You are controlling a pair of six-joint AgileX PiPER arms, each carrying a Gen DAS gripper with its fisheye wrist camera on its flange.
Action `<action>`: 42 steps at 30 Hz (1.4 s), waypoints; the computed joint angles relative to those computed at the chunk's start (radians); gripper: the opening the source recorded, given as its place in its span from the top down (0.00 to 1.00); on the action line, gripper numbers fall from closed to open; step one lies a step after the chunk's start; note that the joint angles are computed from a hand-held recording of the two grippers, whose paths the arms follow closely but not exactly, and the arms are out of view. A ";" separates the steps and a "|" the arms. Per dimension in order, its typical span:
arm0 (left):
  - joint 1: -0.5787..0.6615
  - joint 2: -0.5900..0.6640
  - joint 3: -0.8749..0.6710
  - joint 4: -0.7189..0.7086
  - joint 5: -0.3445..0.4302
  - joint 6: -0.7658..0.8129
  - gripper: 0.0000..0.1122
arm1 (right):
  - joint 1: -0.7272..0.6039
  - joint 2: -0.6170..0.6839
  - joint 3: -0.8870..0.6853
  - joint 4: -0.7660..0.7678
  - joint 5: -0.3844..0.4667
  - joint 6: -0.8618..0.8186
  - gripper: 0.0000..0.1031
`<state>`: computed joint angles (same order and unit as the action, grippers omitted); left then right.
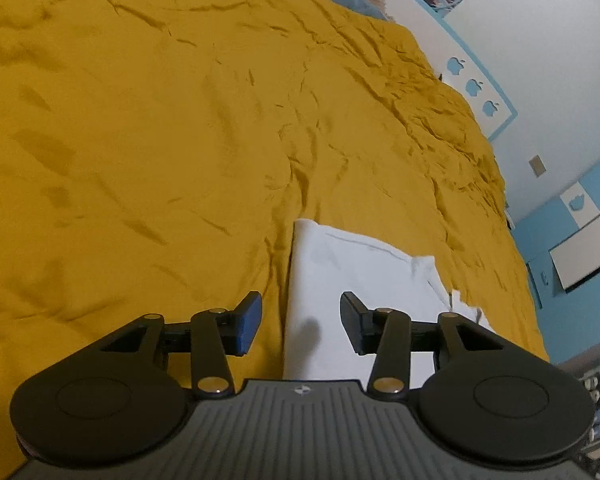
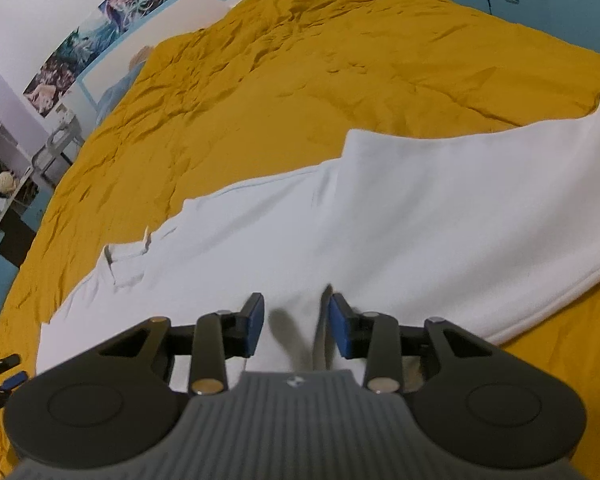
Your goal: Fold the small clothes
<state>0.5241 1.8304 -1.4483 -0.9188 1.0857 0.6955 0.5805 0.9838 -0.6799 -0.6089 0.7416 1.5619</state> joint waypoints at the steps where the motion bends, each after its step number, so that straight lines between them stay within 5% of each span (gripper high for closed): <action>1: -0.017 0.013 -0.005 -0.005 -0.013 -0.005 0.59 | -0.014 0.003 0.006 0.004 -0.019 -0.003 0.70; 3: -0.039 0.040 -0.023 -0.010 -0.015 -0.011 0.79 | -0.035 0.005 0.022 0.001 -0.062 -0.004 0.75; 4: -0.054 0.045 -0.022 -0.006 -0.028 -0.010 0.87 | -0.038 0.006 0.027 -0.010 -0.074 0.002 0.86; 7: -0.075 0.002 0.041 -0.013 -0.116 0.035 0.97 | -0.014 0.010 0.032 -0.062 -0.062 0.057 1.00; 11: -0.040 -0.087 0.141 -0.138 -0.166 0.191 0.97 | 0.143 -0.055 0.045 -0.249 0.063 0.276 1.00; 13: -0.066 -0.088 0.132 -0.089 -0.213 0.181 0.97 | 0.180 -0.058 0.031 -0.262 0.110 0.271 1.00; 19: -0.158 -0.075 0.129 0.078 -0.331 0.102 0.90 | 0.042 0.037 0.055 -0.173 -0.002 0.204 1.00; 21: -0.145 -0.108 0.156 0.082 -0.364 0.109 0.85 | 0.079 0.049 0.040 -0.194 0.058 0.235 0.97; 26: -0.053 -0.157 0.124 0.084 -0.184 0.135 0.84 | 0.225 0.002 -0.005 -0.224 0.241 0.250 0.93; 28: -0.018 -0.189 0.145 0.079 -0.113 0.179 0.80 | 0.266 -0.017 -0.009 -0.212 0.246 0.248 0.67; 29: -0.015 -0.209 0.166 0.091 -0.100 0.192 0.79 | 0.287 -0.019 -0.006 -0.211 0.242 0.258 0.66; 32: -0.031 -0.273 0.242 0.161 -0.107 0.224 0.78 | 0.307 0.019 0.000 -0.183 0.211 0.272 0.74; 34: -0.070 -0.318 0.302 0.235 -0.161 0.228 0.78 | 0.320 0.046 -0.005 -0.164 0.216 0.274 1.00; 38: -0.108 -0.383 0.404 0.343 -0.233 0.219 0.81 | 0.342 0.073 -0.005 -0.129 0.260 0.235 1.00; 42: -0.082 -0.417 0.411 0.364 -0.213 0.195 0.81 | 0.341 0.048 0.006 -0.104 0.268 0.236 1.00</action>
<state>0.4425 1.4131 -1.0378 -0.5548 0.8725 0.8906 0.9218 1.0317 -0.6744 -0.7131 1.0096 1.7979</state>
